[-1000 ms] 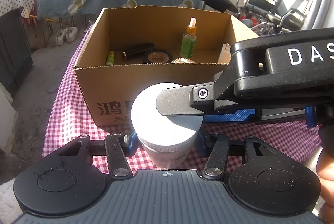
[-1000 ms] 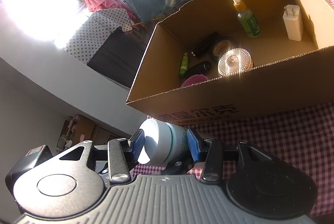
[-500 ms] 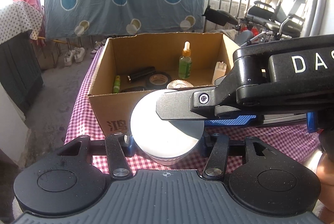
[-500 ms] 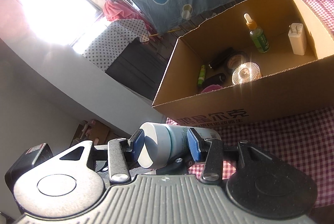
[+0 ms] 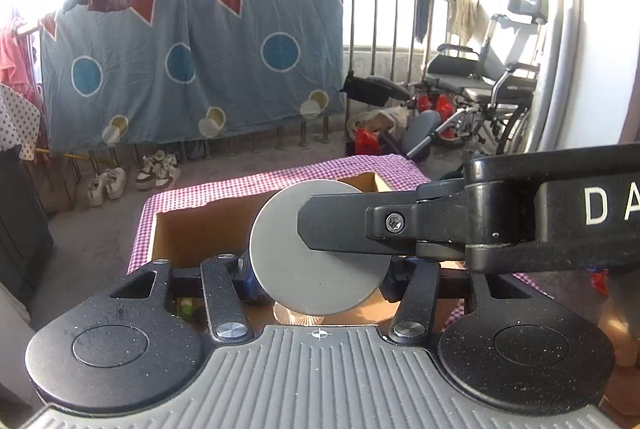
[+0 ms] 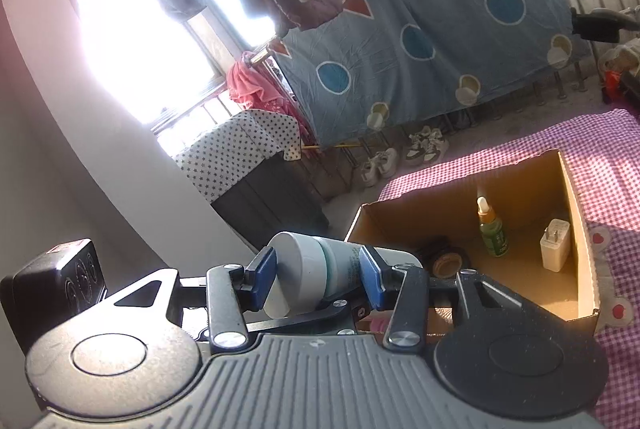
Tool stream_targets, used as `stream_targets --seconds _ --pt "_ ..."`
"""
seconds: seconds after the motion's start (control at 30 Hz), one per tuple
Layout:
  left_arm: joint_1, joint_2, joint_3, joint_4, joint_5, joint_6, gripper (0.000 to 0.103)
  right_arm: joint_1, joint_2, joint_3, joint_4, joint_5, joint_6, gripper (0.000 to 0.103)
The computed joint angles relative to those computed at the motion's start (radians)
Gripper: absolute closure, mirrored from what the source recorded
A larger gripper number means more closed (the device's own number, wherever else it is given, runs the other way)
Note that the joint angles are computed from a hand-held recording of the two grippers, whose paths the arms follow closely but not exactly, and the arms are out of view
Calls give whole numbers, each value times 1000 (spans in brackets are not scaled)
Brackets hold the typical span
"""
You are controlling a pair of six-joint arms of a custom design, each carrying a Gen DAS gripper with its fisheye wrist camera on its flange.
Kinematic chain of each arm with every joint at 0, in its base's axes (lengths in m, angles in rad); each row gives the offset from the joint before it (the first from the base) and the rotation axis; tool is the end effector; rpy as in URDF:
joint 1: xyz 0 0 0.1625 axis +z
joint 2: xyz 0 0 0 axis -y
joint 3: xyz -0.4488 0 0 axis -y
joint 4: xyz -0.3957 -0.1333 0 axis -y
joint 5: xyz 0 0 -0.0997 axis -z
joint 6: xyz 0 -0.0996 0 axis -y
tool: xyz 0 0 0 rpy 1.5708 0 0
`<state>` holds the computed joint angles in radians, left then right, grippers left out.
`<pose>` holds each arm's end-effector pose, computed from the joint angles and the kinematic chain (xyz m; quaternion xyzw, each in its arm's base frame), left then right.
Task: Organize rigid objects
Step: 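Lift the supplement tub with the right tool and lower it into the box, then open the right tool to release the tub and withdraw it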
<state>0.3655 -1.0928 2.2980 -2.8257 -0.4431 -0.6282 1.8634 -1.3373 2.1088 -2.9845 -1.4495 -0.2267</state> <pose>-0.3401 -0.3692 0.1538 0.2277 0.8138 -0.4368 0.3084 0.2911 -0.4623 0.3038 -0.2617 0.9105 -0.3130 0.0679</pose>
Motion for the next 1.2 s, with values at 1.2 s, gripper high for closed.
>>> stream_targets --seconds 1.2 --pt "234 197 -203 54 -265 89 21 -193 94 -82 29 -76 47 47"
